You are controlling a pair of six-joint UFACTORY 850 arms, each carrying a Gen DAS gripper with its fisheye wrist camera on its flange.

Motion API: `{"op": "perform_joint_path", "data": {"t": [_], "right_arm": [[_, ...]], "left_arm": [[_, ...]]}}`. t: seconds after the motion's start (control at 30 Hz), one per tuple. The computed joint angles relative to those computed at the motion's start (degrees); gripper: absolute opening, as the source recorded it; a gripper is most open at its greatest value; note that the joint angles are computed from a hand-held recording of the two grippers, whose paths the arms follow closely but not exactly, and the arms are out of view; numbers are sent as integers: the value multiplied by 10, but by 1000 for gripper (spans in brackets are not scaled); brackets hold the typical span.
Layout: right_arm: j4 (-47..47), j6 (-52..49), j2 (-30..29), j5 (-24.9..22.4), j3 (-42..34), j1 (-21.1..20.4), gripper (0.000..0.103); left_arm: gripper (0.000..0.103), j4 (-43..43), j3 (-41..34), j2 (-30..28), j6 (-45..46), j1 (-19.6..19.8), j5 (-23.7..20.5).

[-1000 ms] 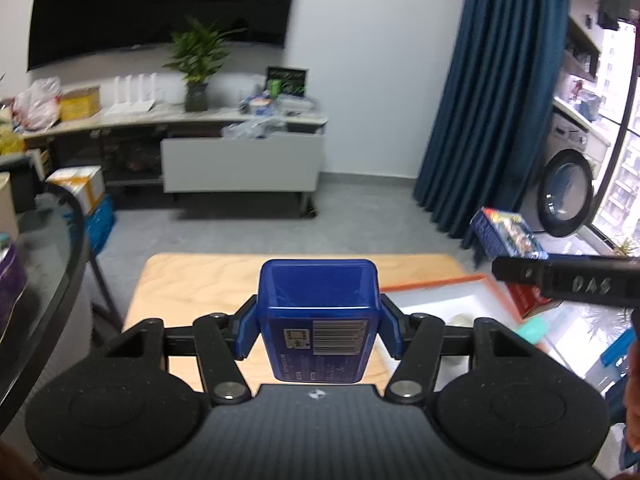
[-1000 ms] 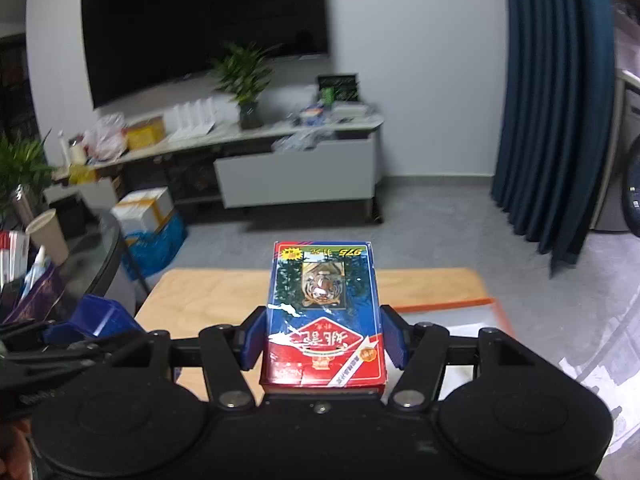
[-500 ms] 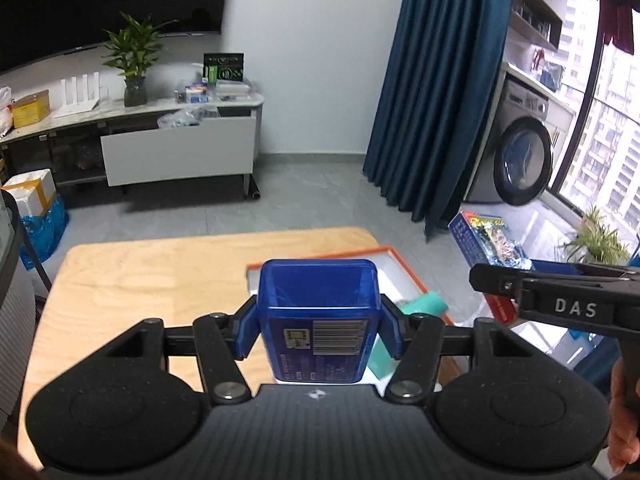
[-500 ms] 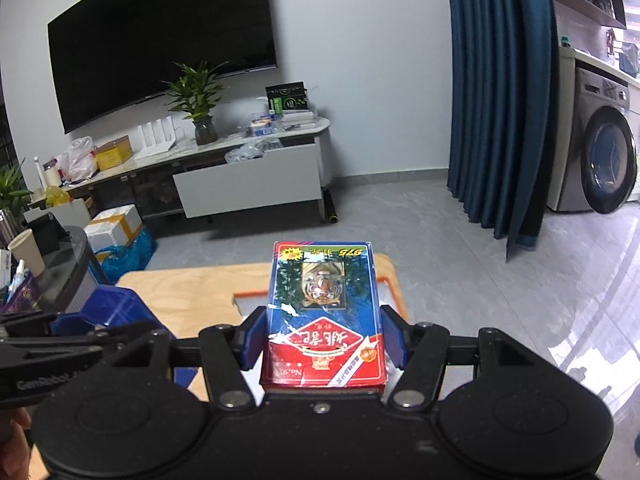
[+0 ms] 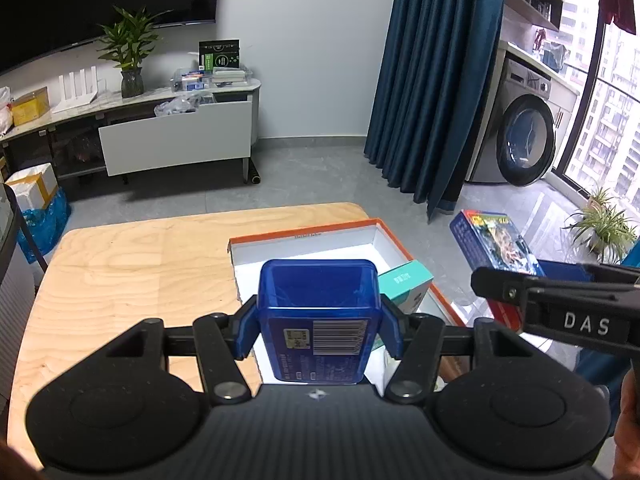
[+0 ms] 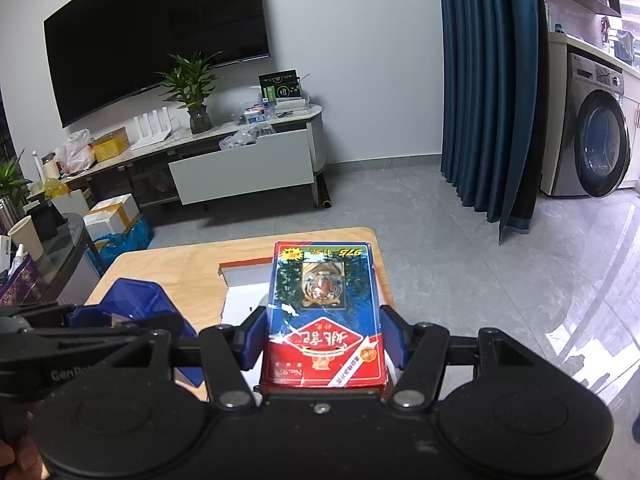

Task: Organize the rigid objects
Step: 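Hold the blue tin and red card box with both tools above the lid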

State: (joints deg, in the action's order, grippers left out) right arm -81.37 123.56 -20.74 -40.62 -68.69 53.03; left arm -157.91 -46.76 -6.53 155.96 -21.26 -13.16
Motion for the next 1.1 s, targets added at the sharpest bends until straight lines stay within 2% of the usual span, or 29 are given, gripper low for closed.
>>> {"op": "perform_joint_path", "data": {"t": [0.2,0.6,1.1], "right_arm": [[-7,6,5,-3,6,5,71],[8,-7,3,4,6,5,71],[29,-30,-3,5,5,4,71]], "left_arm": [[60,-2,4,2,0,-5,-1],[60,-109,9,-2,89,-21,6],[60,-135,13,-6,108,-34,6]]}}
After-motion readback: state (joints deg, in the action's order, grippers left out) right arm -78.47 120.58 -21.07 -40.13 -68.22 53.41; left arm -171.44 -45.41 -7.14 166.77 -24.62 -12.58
